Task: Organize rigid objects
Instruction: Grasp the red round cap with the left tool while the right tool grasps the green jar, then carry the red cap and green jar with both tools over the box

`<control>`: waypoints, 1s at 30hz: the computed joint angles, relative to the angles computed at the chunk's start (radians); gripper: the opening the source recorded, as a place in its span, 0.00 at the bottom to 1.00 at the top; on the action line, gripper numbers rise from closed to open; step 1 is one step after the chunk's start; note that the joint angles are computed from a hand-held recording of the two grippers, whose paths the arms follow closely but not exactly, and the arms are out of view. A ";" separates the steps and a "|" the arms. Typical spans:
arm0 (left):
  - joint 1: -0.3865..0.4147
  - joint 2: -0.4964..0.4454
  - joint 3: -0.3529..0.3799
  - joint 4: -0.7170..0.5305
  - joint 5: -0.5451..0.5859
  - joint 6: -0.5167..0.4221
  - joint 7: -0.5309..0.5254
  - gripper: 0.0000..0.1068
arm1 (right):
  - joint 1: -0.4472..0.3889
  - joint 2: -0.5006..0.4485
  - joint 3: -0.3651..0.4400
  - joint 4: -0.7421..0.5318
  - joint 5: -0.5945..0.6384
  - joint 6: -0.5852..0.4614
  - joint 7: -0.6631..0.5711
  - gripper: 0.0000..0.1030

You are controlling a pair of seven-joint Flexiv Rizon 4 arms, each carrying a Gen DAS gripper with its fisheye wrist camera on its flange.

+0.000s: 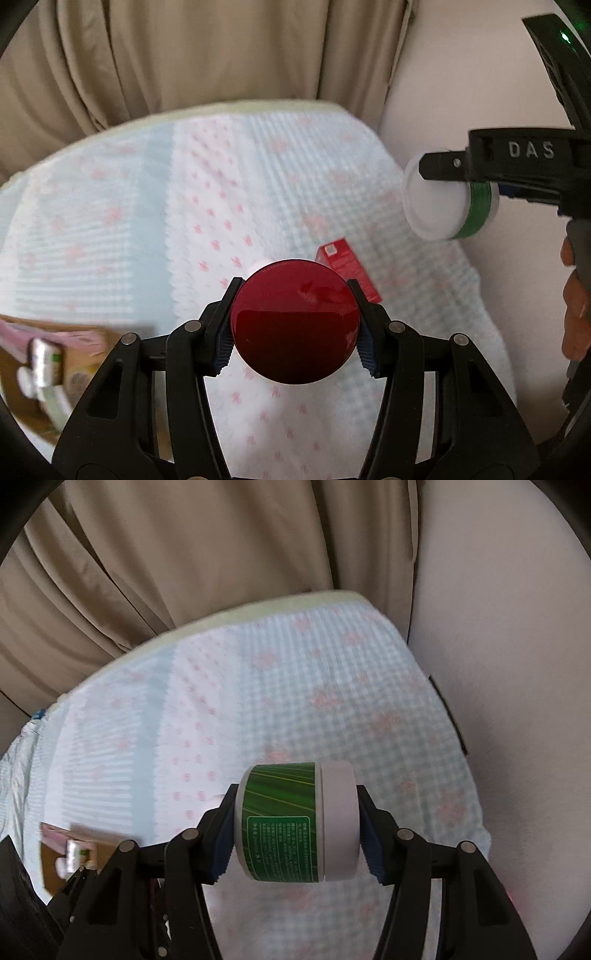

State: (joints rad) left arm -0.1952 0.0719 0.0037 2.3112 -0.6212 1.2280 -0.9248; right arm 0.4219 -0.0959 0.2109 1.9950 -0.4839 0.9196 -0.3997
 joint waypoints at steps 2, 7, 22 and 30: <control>0.021 0.069 0.021 -0.009 0.051 -0.061 -0.032 0.47 | 0.015 0.043 0.018 -0.023 0.008 -0.049 0.014 0.53; 0.083 0.220 0.080 -0.041 0.165 -0.205 -0.103 0.47 | 0.059 0.098 0.064 -0.104 0.023 -0.146 0.020 0.53; 0.309 0.370 0.275 -0.146 0.265 -0.471 0.024 0.47 | 0.245 0.002 0.127 -0.317 0.014 -0.185 0.028 0.53; 0.418 0.245 0.352 -0.226 0.153 -0.590 0.262 0.47 | 0.386 -0.138 0.100 -0.460 -0.038 -0.250 0.125 0.53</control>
State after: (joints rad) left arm 0.2232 0.3174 0.3557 2.0853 -0.4685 0.6378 -0.6630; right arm 0.8078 -0.2335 0.3113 1.5351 -0.5219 0.6694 -0.2743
